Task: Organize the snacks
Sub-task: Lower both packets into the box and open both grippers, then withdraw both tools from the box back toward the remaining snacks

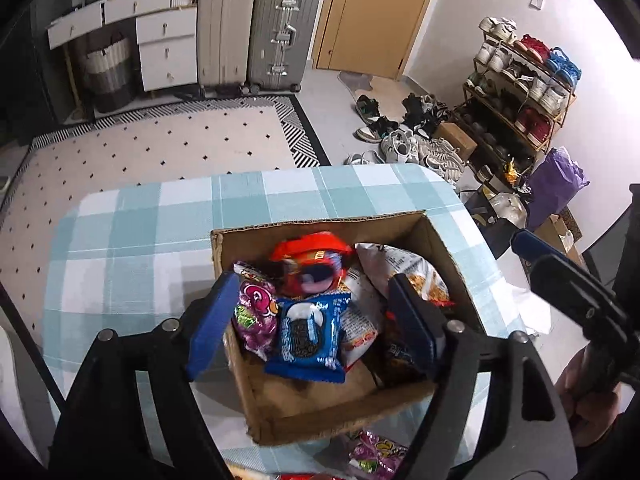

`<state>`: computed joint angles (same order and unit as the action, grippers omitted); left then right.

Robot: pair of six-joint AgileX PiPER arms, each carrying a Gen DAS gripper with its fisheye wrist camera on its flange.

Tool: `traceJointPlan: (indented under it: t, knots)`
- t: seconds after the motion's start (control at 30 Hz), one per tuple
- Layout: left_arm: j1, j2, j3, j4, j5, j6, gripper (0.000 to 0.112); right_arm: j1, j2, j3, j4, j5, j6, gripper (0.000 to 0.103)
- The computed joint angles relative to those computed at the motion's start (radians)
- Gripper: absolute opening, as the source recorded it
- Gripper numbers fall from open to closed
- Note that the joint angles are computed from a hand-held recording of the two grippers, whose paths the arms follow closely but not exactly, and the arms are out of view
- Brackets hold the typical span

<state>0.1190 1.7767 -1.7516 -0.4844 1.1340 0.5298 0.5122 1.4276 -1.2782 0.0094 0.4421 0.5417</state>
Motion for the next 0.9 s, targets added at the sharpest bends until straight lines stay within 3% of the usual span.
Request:
traceJointPlan:
  t: [0.27, 0.43, 0.7, 0.9]
  knots:
    - [0.056, -0.146, 0.112, -0.033, 0.005, 0.058, 0.079, 0.090, -0.083, 0.020, -0.191, 0.055, 0.200, 0.075]
    - [0.079, -0.227, 0.144, -0.029, 0.025, 0.061, 0.080, 0.173, -0.124, 0.011, -0.351, 0.119, 0.350, 0.085]
    - [0.122, -0.384, 0.215, -0.033, 0.010, 0.107, 0.083, 0.314, -0.170, -0.027, -0.528, 0.240, 0.506, 0.091]
    - [0.204, -0.473, 0.226, -0.093, 0.080, 0.153, 0.088, 0.428, -0.203, -0.038, -0.643, 0.330, 0.615, 0.092]
